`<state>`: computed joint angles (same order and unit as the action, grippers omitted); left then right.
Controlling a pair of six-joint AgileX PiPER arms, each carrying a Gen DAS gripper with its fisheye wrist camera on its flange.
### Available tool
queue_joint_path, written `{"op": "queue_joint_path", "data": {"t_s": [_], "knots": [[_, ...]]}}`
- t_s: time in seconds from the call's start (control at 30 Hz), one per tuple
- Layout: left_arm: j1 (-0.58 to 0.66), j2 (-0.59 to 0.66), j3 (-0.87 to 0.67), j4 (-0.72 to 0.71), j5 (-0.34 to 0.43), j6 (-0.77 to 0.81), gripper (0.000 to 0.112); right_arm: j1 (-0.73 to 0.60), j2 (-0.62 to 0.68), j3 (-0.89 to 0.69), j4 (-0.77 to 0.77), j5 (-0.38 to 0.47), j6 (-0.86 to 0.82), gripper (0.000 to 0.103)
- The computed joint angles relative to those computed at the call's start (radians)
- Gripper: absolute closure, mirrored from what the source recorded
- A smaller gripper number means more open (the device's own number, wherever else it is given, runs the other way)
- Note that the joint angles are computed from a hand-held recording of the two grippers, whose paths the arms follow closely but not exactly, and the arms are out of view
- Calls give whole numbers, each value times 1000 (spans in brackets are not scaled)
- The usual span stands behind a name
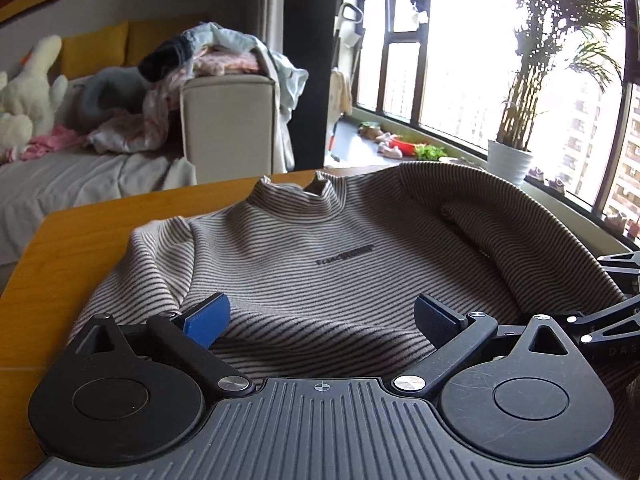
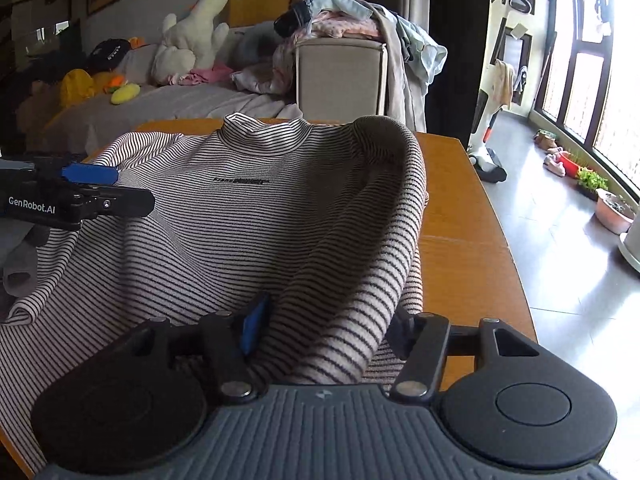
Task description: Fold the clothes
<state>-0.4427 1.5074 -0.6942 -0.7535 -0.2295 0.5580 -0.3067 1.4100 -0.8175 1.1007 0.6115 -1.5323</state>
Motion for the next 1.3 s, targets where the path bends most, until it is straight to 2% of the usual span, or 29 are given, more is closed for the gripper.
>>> {"op": "queue_joint_path", "data": {"t_s": [0.1, 0.17, 0.23, 0.3, 0.43, 0.6, 0.63, 0.67, 0.7, 0.73, 0.77, 0.8, 0.83, 0.9, 1.0, 1.17, 1.3], "knots": [[-29, -49, 52, -51, -13, 7, 9, -39, -50, 34, -22, 35, 3, 40], [-50, -70, 74, -88, -39, 28, 9, -55, -83, 37, -67, 52, 35, 36], [-65, -79, 84, -129, -60, 58, 9, -71, -123, 40, -115, 67, 64, 27], [-78, -84, 92, -158, -86, 70, 9, -108, -168, 41, -158, 116, 77, 25], [-48, -83, 92, -119, -68, -10, 9, -267, -282, 79, -180, 289, 27, 24], [-33, -87, 102, -60, -66, -92, 9, -477, -342, 117, -143, 574, -33, 21], [-41, -89, 105, -75, -74, -78, 9, -478, -352, 136, -144, 588, -38, 19], [-53, -90, 109, -97, -88, -62, 9, -449, -370, 162, -152, 562, -31, 19], [-66, -92, 114, -118, -103, -45, 9, -408, -392, 194, -143, 496, -35, 19], [-74, -94, 118, -134, -116, -32, 9, -356, -417, 227, -134, 415, -33, 26], [-82, -97, 122, -149, -130, -21, 9, -310, -435, 257, -126, 346, -38, 37], [-90, -99, 126, -161, -143, -14, 9, -285, -415, 246, -111, 317, -29, 52], [-98, -102, 130, -172, -156, -8, 9, -281, -391, 218, -92, 311, -3, 75], [-107, -107, 136, -184, -172, -1, 9, -254, -351, 153, -59, 242, 53, 96], [-109, -111, 137, -194, -174, 5, 9, -248, -280, 32, 5, 182, 93, 99], [-102, -115, 138, -180, -165, -12, 9, -205, -186, -148, 80, 152, 103, 99], [-92, -115, 139, -162, -154, -36, 9, -145, -145, -220, 101, 145, 113, 99]]}}
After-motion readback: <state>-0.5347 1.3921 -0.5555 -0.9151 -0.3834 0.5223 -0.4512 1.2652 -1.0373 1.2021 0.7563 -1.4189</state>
